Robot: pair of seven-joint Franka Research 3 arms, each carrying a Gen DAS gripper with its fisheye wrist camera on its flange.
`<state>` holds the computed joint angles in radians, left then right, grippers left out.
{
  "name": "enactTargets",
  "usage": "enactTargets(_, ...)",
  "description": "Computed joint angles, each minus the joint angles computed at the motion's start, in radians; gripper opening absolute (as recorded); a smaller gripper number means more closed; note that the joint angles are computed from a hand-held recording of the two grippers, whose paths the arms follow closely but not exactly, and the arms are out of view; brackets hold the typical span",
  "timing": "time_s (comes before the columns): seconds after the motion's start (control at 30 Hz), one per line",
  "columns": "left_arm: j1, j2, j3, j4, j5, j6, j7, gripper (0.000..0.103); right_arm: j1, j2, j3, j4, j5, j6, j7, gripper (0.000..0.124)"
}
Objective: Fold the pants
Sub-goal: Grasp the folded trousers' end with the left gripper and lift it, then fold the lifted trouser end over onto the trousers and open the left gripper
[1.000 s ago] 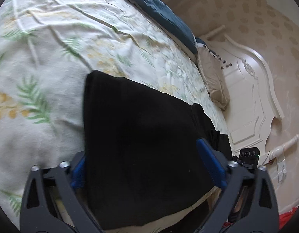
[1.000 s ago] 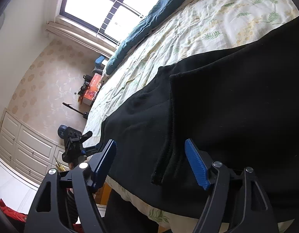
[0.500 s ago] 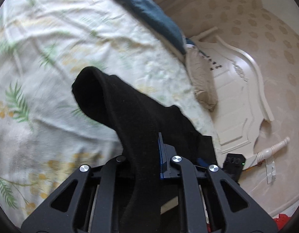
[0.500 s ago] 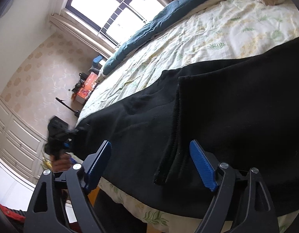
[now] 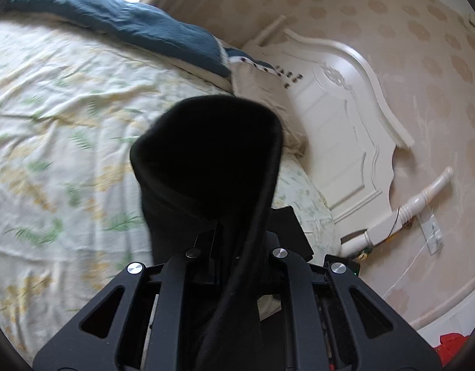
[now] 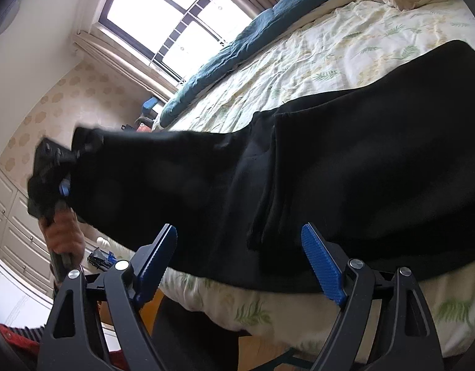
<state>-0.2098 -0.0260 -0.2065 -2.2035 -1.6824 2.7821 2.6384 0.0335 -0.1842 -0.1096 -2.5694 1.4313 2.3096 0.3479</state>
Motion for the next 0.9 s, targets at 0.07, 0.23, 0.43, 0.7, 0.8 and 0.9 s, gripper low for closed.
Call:
enactTargets(0.07,-0.018,0.036,-0.018,0.048,0.063,0.027,-0.05,0.012,-0.003,-0.025,-0.001,-0.023,-0.003,0.011,-0.006,0.082)
enactTargets(0.23,-0.075,0.164,-0.072,0.191,0.337,0.118,-0.252,0.012,-0.012,-0.069,-0.018,-0.071,-0.008,0.012,-0.012,0.082)
enactTargets(0.43,-0.169,0.342,-0.062,0.343,0.804,0.161,-0.631,0.012,-0.043,-0.096,-0.048,-0.107,-0.011,0.001,0.002,0.082)
enactTargets(0.7,-0.452,0.572,0.199,0.588,1.372,0.063,-1.137,0.012,-0.093,-0.114,-0.077,-0.146,-0.024,0.001,0.032,0.082)
enactTargets(0.8,-0.531,0.64,0.286,0.667,1.51,0.014,-1.279,0.012,-0.11,-0.116,-0.087,-0.16,-0.026,0.005,0.037,0.082)
enactTargets(0.9,-0.557,0.686,0.317,0.728,1.594,-0.039,-1.366,0.012,-0.123,-0.122,-0.094,-0.173,-0.029,0.007,0.054,0.082)
